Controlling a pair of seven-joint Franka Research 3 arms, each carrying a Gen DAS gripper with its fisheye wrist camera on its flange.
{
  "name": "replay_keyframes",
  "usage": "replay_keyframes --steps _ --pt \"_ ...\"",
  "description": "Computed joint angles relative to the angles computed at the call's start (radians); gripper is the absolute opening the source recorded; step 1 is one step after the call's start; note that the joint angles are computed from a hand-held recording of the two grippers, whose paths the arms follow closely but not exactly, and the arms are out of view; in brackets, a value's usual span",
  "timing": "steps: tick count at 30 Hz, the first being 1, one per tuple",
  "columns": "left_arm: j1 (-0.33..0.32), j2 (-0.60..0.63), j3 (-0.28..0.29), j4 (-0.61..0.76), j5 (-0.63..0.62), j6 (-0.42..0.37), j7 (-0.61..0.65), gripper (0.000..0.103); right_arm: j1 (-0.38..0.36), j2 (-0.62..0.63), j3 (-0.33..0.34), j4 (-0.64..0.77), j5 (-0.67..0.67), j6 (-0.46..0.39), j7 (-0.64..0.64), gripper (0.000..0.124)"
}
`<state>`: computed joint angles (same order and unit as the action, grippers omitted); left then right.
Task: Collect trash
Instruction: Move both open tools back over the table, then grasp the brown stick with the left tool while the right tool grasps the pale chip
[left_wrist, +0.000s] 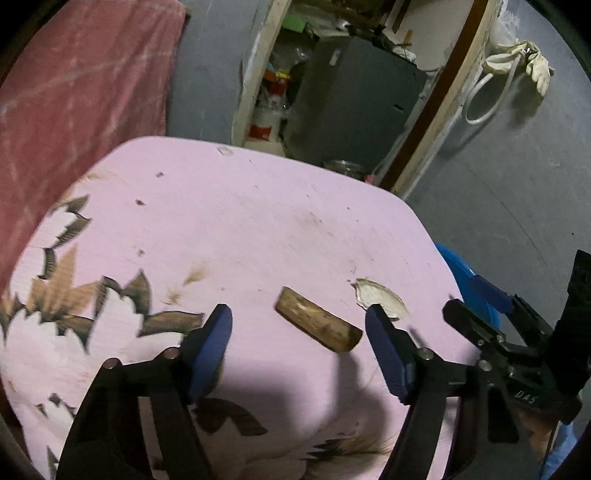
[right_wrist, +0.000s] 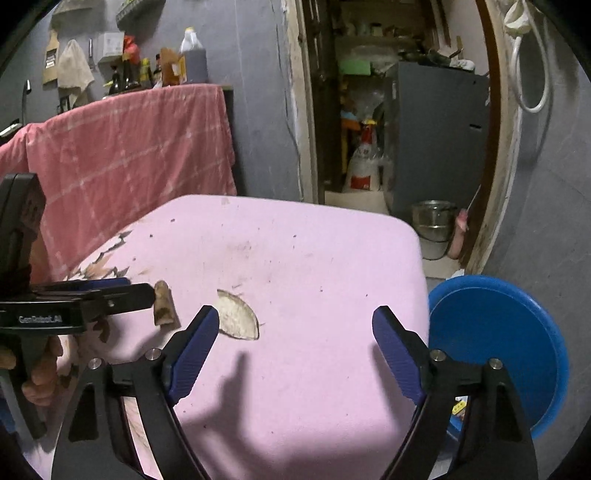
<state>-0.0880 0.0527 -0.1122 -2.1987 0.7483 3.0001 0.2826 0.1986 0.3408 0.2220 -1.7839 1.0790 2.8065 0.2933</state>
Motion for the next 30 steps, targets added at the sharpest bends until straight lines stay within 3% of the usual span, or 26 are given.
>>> replay_keyframes --steps 9,14,21,30 --pt "0.009 0.036 -0.030 0.052 -0.265 -0.046 0.243 0.041 0.016 0.022 -0.019 0.022 -0.118 -0.057 0.088 0.078" --pt "0.000 0.058 -0.026 0.095 -0.315 -0.104 0.318 0.025 0.021 0.036 -0.021 0.034 -0.183 -0.078 0.130 0.071" --pt "0.005 0.071 -0.027 0.086 -0.365 -0.062 0.413 0.024 0.020 0.044 -0.012 0.038 -0.219 -0.084 0.149 0.066" --pt "0.044 0.065 -0.073 0.072 -0.604 -0.044 0.710 0.024 0.036 0.069 -0.014 0.069 -0.286 -0.112 0.185 0.060"
